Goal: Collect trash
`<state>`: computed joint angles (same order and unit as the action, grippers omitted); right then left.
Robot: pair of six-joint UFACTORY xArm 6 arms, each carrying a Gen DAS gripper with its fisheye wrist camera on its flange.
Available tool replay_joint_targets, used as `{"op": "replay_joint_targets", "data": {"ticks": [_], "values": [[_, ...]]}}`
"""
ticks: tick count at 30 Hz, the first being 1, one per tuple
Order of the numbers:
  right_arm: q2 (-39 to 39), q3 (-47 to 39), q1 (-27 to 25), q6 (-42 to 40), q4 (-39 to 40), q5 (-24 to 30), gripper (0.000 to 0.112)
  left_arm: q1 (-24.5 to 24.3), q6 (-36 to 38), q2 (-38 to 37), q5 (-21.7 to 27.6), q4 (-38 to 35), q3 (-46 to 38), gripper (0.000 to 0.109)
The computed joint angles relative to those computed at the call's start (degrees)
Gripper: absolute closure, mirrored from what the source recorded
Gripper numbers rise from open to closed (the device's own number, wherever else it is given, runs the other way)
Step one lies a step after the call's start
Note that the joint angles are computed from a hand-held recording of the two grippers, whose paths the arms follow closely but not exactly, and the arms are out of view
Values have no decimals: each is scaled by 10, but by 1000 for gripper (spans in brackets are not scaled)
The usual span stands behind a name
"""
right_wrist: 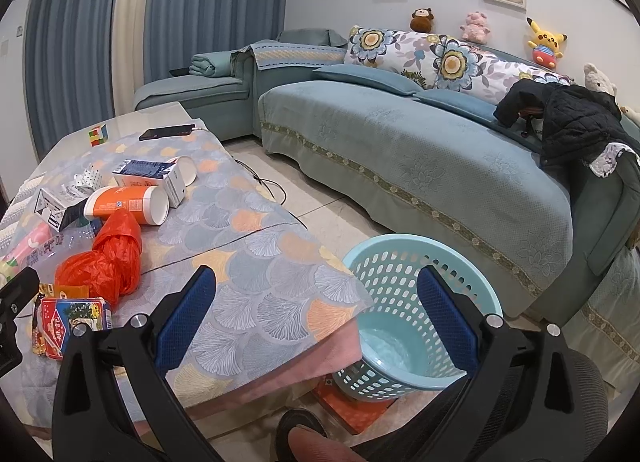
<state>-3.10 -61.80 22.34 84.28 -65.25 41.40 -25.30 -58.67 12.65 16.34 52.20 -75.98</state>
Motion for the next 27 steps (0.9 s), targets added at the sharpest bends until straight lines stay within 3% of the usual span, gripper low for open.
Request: {"op": "replay_joint_targets", "data": {"ticks": [27], "values": [[9, -8, 0, -8, 5, -3, 17, 0, 9, 2, 2, -11, 1, 13]]}}
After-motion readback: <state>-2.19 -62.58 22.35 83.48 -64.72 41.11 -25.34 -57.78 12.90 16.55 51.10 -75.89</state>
